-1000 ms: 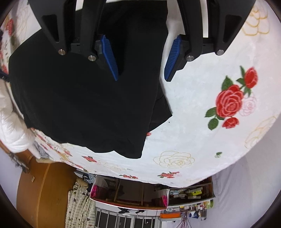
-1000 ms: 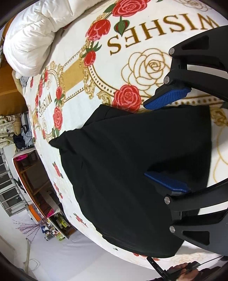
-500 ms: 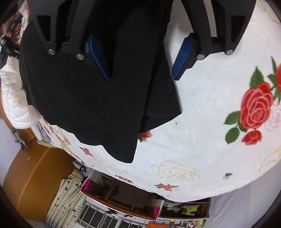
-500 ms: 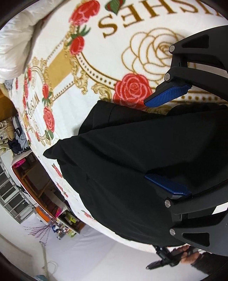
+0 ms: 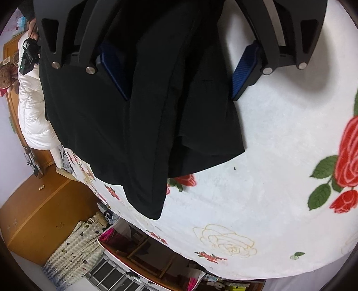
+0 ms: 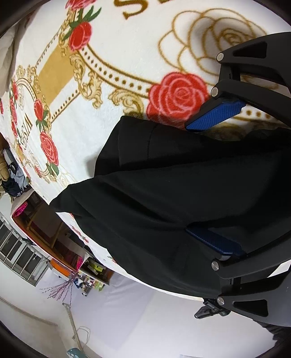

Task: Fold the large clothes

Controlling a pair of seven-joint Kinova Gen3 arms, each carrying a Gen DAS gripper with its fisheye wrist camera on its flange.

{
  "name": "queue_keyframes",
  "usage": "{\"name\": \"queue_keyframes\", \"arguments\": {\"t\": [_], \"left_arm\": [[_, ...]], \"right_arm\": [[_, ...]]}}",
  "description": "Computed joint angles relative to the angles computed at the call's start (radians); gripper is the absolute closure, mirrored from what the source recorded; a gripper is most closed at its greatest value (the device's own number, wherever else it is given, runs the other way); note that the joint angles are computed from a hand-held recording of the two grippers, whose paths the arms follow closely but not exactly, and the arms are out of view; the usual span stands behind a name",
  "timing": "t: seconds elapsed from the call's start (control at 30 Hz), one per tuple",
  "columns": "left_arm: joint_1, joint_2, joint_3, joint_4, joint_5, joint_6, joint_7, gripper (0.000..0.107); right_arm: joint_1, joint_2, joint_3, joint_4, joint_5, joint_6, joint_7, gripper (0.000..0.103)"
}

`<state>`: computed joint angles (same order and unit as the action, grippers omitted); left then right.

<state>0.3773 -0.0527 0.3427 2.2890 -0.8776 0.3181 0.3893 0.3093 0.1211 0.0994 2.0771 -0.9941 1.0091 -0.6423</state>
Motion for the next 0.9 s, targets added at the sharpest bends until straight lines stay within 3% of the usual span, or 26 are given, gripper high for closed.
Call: {"name": "queue_keyframes", "arguments": {"t": [0.17, 0.3, 0.4, 0.5, 0.57, 0.7, 0.77, 0.9], "left_arm": [[0.005, 0.022, -0.019, -0.014, 0.010, -0.005, -0.020, 0.011], [0.043, 0.047, -0.035, -0.047, 0.014, 0.046, -0.019, 0.009], [0.072, 0.056, -0.059, -0.064, 0.047, 0.073, -0.051, 0.009], [0.083, 0.054, -0.075, -0.064, 0.058, 0.060, -0.055, 0.018], [0.097, 0.054, -0.070, -0.069, 0.034, 0.079, -0.032, 0.030], [0.136, 0.068, -0.058, -0.104, 0.020, 0.161, -0.025, 0.046], [0.151, 0.069, -0.057, -0.131, 0.057, 0.208, -0.067, 0.058], [0.180, 0.079, -0.053, -0.209, 0.135, 0.327, -0.182, 0.068]], "right_arm": [[-0.003, 0.045, -0.011, -0.041, 0.005, 0.019, -0.024, 0.016], [-0.017, 0.049, -0.030, -0.057, 0.017, 0.000, -0.055, 0.016], [-0.029, 0.042, -0.039, -0.058, 0.017, -0.017, -0.069, 0.025], [-0.041, 0.024, -0.045, -0.052, 0.016, -0.031, -0.081, 0.039], [-0.054, 0.011, -0.045, -0.048, 0.026, -0.043, -0.098, 0.043], [-0.079, -0.004, -0.047, -0.052, 0.049, -0.064, -0.135, 0.054], [-0.095, -0.018, -0.049, -0.059, 0.071, -0.075, -0.170, 0.060], [-0.142, -0.056, -0.054, -0.082, 0.162, -0.105, -0.272, 0.067]]}}
